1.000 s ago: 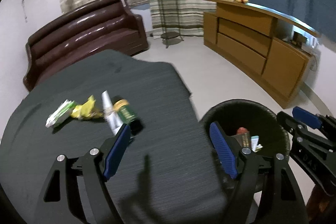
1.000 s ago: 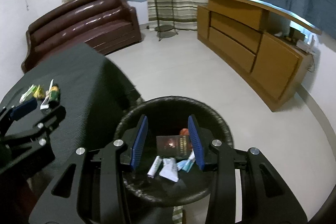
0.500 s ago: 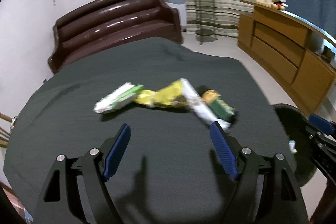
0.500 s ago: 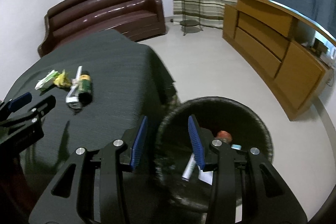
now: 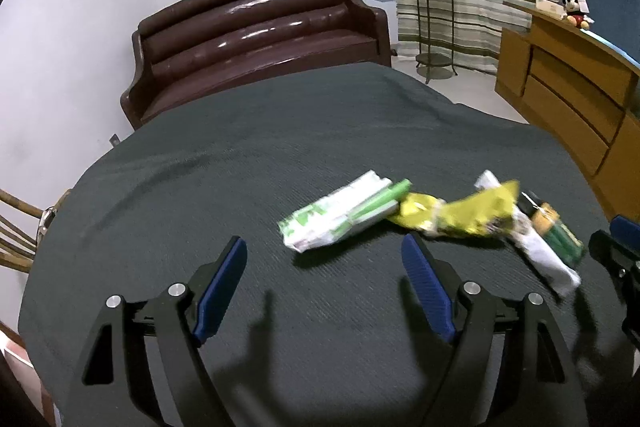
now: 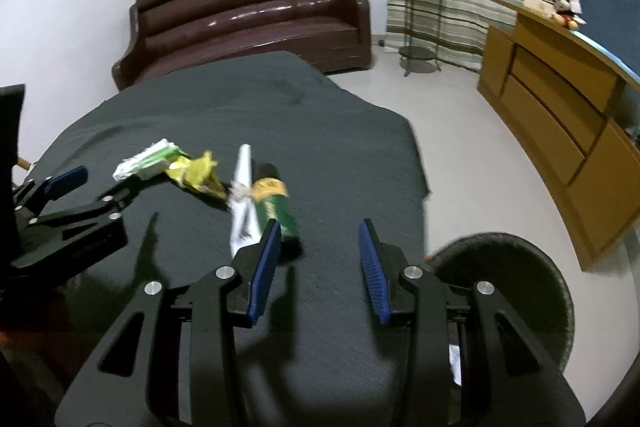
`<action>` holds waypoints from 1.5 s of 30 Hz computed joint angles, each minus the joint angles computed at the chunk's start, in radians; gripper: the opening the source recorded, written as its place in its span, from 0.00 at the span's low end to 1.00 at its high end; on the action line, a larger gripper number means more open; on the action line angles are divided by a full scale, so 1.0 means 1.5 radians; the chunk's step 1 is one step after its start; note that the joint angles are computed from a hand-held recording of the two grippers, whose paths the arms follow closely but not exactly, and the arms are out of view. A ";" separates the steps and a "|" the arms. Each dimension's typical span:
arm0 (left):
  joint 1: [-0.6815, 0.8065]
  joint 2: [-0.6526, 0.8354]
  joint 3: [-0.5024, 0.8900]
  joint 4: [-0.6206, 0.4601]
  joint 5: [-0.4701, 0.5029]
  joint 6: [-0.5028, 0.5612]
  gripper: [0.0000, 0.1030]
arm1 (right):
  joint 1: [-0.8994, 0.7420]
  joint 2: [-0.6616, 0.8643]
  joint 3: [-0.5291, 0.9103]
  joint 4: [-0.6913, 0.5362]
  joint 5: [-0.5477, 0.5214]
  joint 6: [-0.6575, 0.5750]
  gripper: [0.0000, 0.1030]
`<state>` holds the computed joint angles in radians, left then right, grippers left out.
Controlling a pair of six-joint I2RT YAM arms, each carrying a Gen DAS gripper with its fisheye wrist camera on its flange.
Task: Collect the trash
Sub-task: 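Move the left gripper back to the table and grasp the white-green wrapper, then grasp the yellow wrapper with the right gripper while the left gripper holds the white-green wrapper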
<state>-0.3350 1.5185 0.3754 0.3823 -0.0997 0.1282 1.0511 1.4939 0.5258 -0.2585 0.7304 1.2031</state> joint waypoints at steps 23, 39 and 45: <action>0.068 0.080 0.075 -0.063 0.124 0.141 0.52 | -0.092 0.081 0.069 0.107 -0.075 -0.163 0.43; 0.132 -0.001 0.029 -0.088 0.157 0.143 0.38 | -0.082 0.096 0.092 0.109 -0.064 -0.171 0.43; 0.180 -0.007 0.031 -0.100 0.166 0.147 0.38 | -0.084 0.118 0.111 0.123 -0.076 -0.188 0.43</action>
<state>-0.0649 1.5077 0.4222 0.2321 0.1486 0.3487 0.9254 1.6705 0.6920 -0.0734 0.6162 0.9214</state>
